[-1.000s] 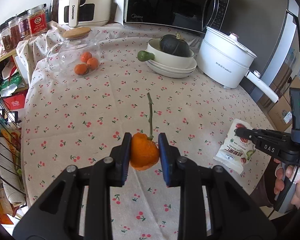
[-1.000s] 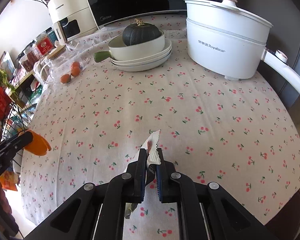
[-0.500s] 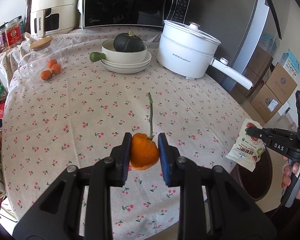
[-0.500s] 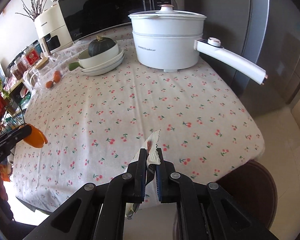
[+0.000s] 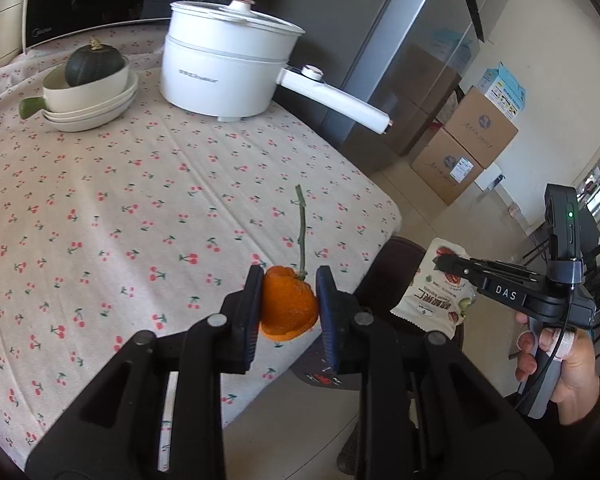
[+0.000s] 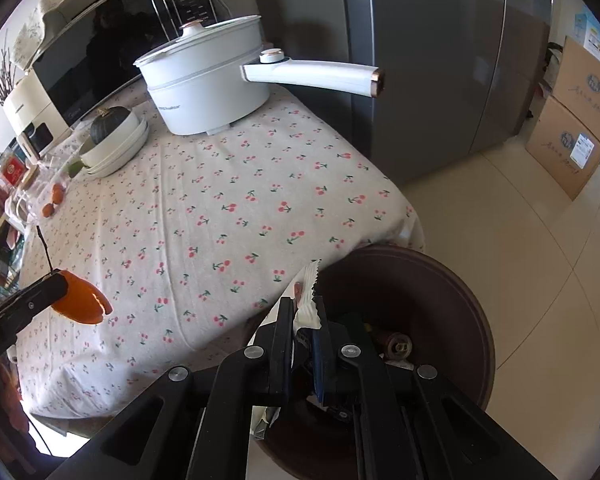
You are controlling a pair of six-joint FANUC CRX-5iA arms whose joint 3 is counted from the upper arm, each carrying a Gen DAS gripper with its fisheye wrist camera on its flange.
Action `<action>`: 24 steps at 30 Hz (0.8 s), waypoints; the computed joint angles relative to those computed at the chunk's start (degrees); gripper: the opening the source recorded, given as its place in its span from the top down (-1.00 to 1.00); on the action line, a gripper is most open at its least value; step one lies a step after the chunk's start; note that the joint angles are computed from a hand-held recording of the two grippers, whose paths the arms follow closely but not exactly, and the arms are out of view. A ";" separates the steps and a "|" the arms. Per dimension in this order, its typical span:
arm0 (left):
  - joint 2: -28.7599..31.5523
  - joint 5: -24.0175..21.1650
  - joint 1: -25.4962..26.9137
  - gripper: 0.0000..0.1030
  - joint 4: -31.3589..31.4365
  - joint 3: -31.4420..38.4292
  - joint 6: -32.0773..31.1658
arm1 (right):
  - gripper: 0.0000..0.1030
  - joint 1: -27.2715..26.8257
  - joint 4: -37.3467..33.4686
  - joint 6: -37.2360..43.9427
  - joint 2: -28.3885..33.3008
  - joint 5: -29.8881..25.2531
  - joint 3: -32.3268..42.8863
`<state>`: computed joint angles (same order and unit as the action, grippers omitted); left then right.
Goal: Collect trash
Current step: 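Carry the pepper and the snack packet over the brown bin, then open both tools to drop the pepper and packet into the bin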
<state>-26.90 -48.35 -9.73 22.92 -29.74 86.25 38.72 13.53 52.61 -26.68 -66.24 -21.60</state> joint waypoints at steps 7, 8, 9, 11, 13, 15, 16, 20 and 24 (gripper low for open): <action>8.55 4.87 -9.31 0.45 7.68 1.84 -6.22 | 0.83 -5.29 -0.70 2.48 -2.63 -1.96 -2.21; 9.70 5.35 -10.30 0.45 8.20 2.24 -6.85 | 0.83 -6.31 -1.14 3.07 -2.70 -2.13 -2.18; 10.76 5.61 -11.13 0.45 8.38 2.71 -7.33 | 0.83 -7.11 -1.40 3.44 -2.85 -2.26 -2.26; 12.63 5.75 -12.38 0.45 8.45 3.59 -8.06 | 0.83 -8.32 -1.65 4.12 -3.12 -2.54 -2.45; 13.98 5.57 -13.25 0.45 7.72 4.39 -8.16 | 0.83 -9.25 -1.92 4.66 -3.33 -2.78 -2.60; 14.98 5.12 -13.57 0.43 7.56 4.81 -8.69 | 0.83 -9.94 -2.19 5.14 -3.45 -2.92 -2.73; 15.21 4.84 -13.68 0.34 6.25 5.21 -7.64 | 0.83 -10.24 -2.36 5.39 -3.44 -3.00 -2.71; 16.38 0.82 -14.27 -0.42 -3.70 9.49 2.21 | 0.83 -10.46 -2.79 5.74 -3.14 -2.95 -2.50; 16.04 -3.31 -14.72 -0.62 -10.59 12.32 7.57 | 0.82 -9.27 -2.36 5.56 -3.40 -2.93 -2.60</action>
